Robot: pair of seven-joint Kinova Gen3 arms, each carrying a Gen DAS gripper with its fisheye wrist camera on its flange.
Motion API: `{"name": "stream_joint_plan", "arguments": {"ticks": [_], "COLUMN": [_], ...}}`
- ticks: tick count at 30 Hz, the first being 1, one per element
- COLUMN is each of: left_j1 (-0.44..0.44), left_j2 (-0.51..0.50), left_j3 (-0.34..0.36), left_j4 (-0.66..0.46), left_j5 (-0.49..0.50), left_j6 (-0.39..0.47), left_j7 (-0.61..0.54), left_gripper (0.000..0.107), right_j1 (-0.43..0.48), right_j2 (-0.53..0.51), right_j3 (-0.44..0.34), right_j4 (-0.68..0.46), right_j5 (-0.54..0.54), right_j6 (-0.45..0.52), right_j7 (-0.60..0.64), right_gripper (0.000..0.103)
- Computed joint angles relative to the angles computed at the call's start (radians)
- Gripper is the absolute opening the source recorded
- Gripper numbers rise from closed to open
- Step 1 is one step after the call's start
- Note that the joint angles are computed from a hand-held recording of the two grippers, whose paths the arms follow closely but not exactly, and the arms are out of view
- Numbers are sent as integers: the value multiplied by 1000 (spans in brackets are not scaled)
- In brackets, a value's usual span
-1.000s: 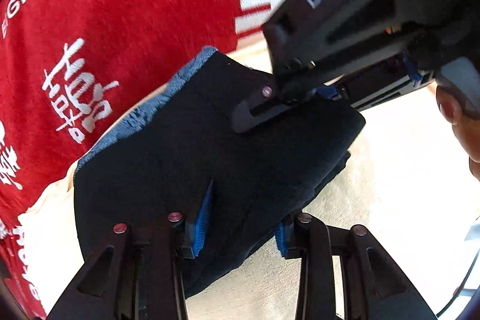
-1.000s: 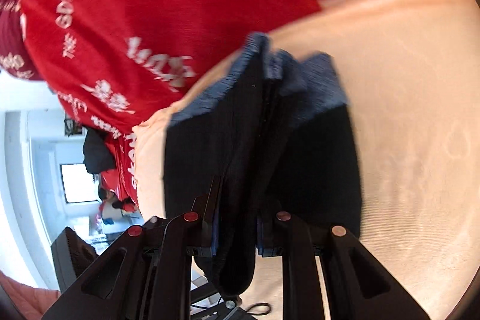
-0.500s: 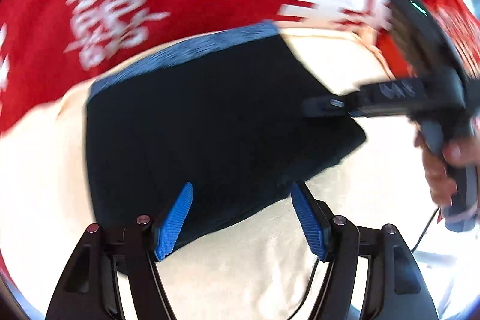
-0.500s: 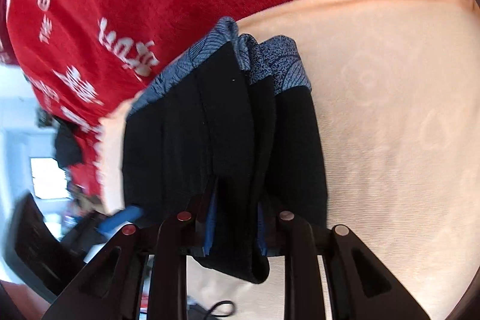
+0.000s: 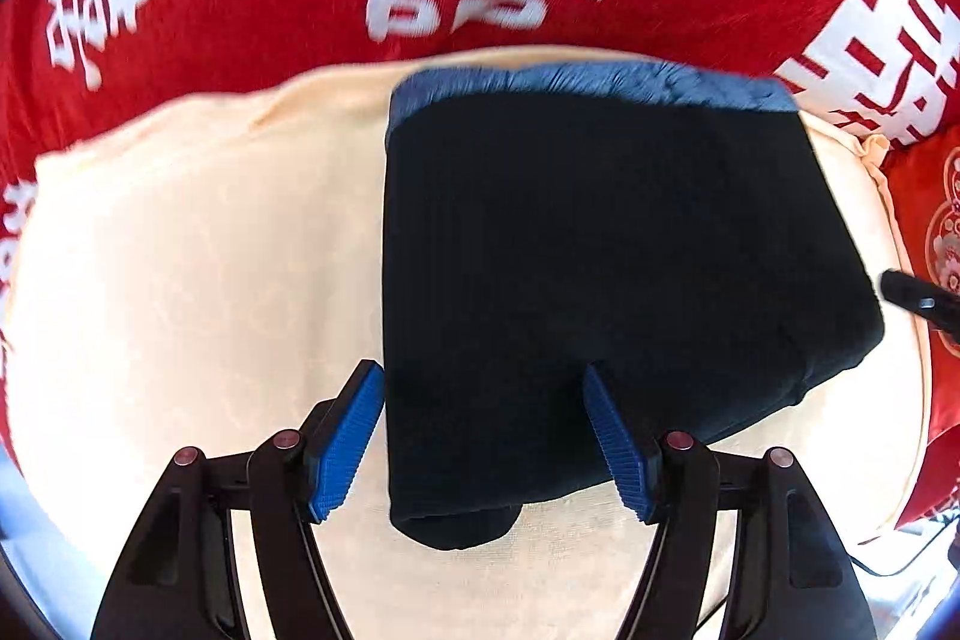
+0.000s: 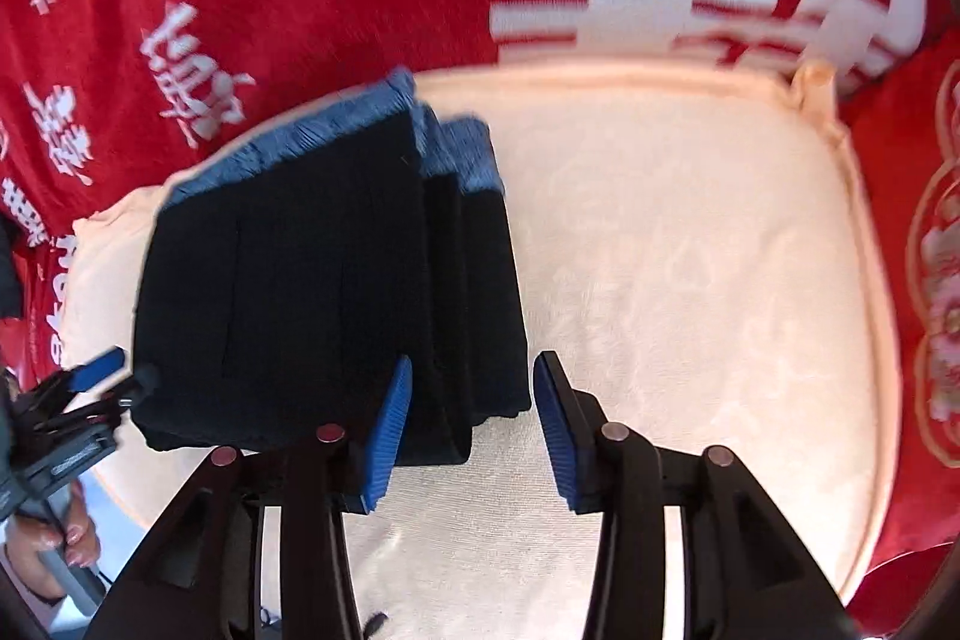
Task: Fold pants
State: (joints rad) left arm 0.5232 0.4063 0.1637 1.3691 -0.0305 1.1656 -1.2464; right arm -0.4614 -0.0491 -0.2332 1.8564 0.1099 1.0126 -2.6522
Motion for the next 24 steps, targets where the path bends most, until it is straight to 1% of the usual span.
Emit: {"name": "stream_joint_plan", "arguments": {"ticks": [1, 2, 3, 5, 7, 9, 13, 17, 24], "left_j1": [-3, 3, 0, -23, -37, -38, -32, -41, -45], "left_j2": [-3, -3, -7, -8, 1, -2, 2, 14, 19], "left_j3": [-1, -4, -5, 0, 5, 8, 9, 7, 7], "left_j4": [15, 25, 41, 45, 31, 34, 28, 10, 0], "left_j5": [2, -6, -4, 27, 45, 45, 45, 64, 71], "left_j6": [-13, -25, -39, -37, -20, -19, -15, 5, 14], "left_j7": [0, 7, 10, 3, -10, -26, -38, -39, -60], "left_gripper": [76, 82, 82, 82, 83, 83, 83, 83, 83], "right_j1": [-6, -11, -17, -30, -49, -53, -31, -40, -55], "right_j2": [-1, 9, 32, 71, 100, 80, 45, 40, 57], "right_j3": [-6, -9, -9, -7, -5, 6, 20, 2, 0], "right_j4": [-5, -14, -25, -37, -36, -4, 33, 10, -20], "right_j5": [4, 1, -10, -26, -31, -49, -112, -96, -97], "right_j6": [-6, -9, -13, -9, 4, -25, -45, 21, 69], "right_j7": [8, 26, 54, 80, 65, 30, 20, -6, -41], "right_gripper": [40, 39, 39, 37, 37, 37, 37, 38, 38]}}
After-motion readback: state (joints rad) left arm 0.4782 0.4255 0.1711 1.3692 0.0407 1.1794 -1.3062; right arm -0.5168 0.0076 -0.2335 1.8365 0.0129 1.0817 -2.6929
